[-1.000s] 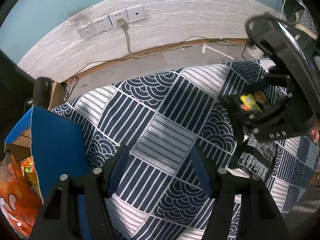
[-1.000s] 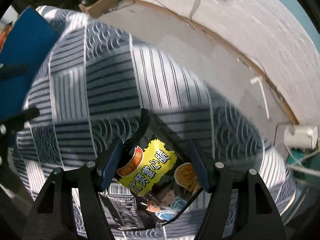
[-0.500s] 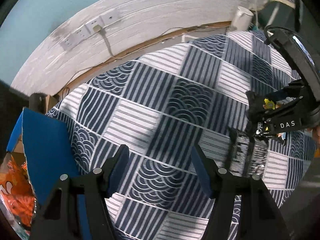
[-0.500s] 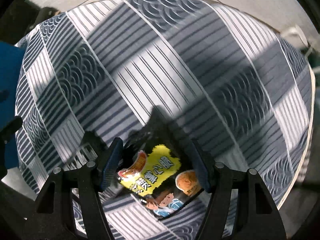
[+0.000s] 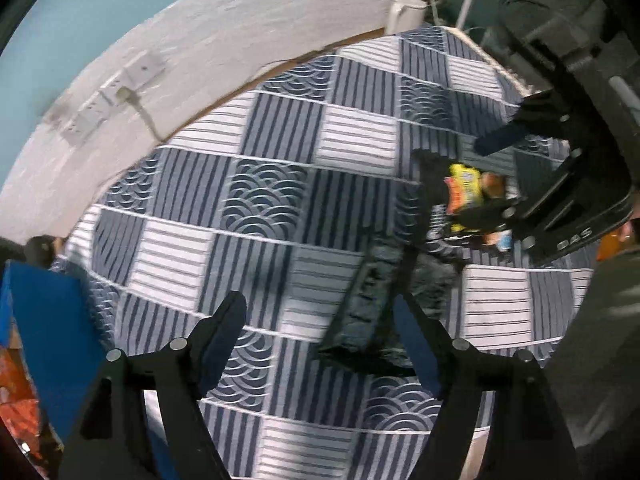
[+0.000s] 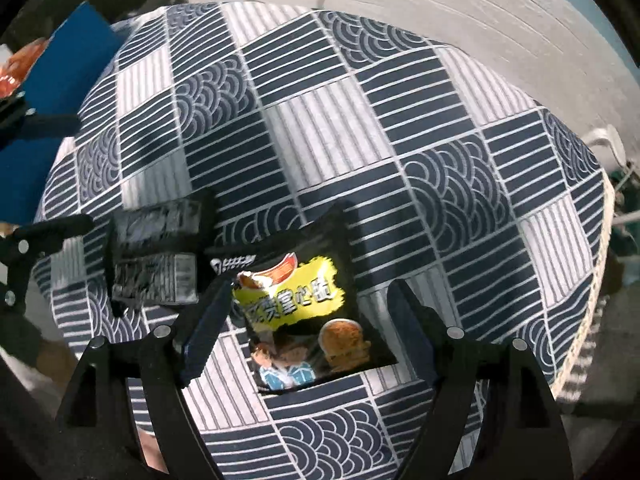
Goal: Organize snacks
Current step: 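Grasp the black yellow-label bag with the right tool while the left tool grasps the black bag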
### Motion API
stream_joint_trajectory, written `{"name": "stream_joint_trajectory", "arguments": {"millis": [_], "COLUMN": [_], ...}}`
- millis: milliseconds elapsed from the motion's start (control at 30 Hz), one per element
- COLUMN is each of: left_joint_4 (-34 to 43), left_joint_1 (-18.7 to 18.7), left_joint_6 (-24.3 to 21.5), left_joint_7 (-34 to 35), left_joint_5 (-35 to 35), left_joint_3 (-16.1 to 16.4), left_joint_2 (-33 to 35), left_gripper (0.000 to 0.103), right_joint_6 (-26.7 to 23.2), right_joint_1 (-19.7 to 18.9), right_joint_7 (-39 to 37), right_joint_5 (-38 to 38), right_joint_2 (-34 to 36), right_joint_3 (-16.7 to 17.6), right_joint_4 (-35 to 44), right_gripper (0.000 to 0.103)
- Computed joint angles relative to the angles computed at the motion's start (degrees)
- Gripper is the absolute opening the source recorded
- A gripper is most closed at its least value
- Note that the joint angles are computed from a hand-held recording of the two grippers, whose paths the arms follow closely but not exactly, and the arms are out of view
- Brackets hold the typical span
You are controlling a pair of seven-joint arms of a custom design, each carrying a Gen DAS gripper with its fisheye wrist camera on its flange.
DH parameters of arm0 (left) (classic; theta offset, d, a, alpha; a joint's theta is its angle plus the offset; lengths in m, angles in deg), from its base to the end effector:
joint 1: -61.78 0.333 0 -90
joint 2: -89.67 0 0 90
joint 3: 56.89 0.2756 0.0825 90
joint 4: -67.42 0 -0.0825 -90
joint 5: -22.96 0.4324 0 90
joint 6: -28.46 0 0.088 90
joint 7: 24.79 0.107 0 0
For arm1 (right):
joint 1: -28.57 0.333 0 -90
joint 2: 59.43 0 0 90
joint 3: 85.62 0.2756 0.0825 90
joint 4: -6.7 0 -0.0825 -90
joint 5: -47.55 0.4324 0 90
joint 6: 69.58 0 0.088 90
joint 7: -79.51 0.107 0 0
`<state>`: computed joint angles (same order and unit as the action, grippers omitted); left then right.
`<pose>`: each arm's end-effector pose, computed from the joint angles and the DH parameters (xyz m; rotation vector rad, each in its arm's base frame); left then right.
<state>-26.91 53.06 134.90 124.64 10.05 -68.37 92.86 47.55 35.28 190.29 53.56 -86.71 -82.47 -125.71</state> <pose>0.5962 -0.2352 0.5396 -0.3511 3.0505 -0.4268 0.4860 0.0914 0.4960 -1.8139 2.2926 -0.0599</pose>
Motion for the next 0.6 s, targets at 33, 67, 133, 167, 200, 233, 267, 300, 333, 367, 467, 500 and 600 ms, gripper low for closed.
{"name": "stream_joint_trajectory", "arguments": {"millis": [33,67,133,167,200,233,267,300,333,367,467,500,600], "left_joint_4": [0.4,0.3,0.1,-0.5,-1.1,-1.5,-2.0,-2.3,-2.7,-3.2,-4.6,-4.9,-7.5], "left_joint_1": [0.0,-0.1,-0.2,-0.3,-0.4,-0.5,-0.6,-0.7,-0.8,-0.9,-1.2,-1.3,-1.8], "left_joint_6": [-1.0,-1.4,-2.2,-2.0,-1.7,-1.7,-2.1,-2.3,-2.4,-2.3,-2.3,-2.5,0.0], "left_joint_7": [0.2,0.4,1.6,2.2,2.7,3.3,4.1,4.5,5.2,5.8,7.5,7.9,7.9], "left_joint_5": [-0.3,-0.6,-1.0,-0.9,-0.7,-0.7,-0.4,-0.3,-0.1,0.2,0.1,-0.3,0.6], "left_joint_3": [-0.1,-0.2,-0.3,-0.4,-0.4,-0.5,-0.5,-0.5,-0.5,-0.6,-0.5,-0.5,-0.7], "left_joint_2": [0.3,0.3,0.3,0.1,-0.2,-0.3,-0.5,-0.6,-0.7,-0.9,-1.6,-1.7,-2.8], "left_gripper": [0.078,0.078,0.079,0.080,0.080,0.080,0.080,0.080,0.080,0.080,0.080,0.081,0.083], "right_joint_6": [0.4,0.7,0.9,0.8,1.0,0.9,1.0,1.0,0.9,1.0,2.8,3.2,4.4], "right_joint_1": [0.2,0.2,0.5,0.7,0.6,0.6,0.9,0.9,1.1,1.5,2.0,2.1,2.4], "right_joint_7": [-0.3,-0.7,-2.0,-2.1,-2.7,-3.3,-3.5,-3.5,-3.2,-2.6,-2.9,-2.8,-1.1], "right_joint_5": [0.3,0.3,0.9,0.8,0.2,0.1,0.2,-0.2,-0.6,-0.7,-2.4,-2.5,-2.7], "right_joint_2": [-0.4,-0.4,-1.1,-0.9,-1.1,-1.2,-0.8,0.3,1.8,2.3,3.2,3.1,2.9], "right_joint_3": [-0.1,-0.2,-0.4,0.0,0.0,0.0,0.2,0.5,1.0,1.5,1.8,1.8,2.1], "right_joint_4": [-0.6,-0.9,-2.1,-2.1,-2.8,-3.1,-3.2,-2.5,-1.4,-1.4,-1.6,-1.9,-2.3], "right_gripper": [0.079,0.079,0.079,0.079,0.079,0.079,0.079,0.079,0.079,0.079,0.080,0.080,0.076]}}
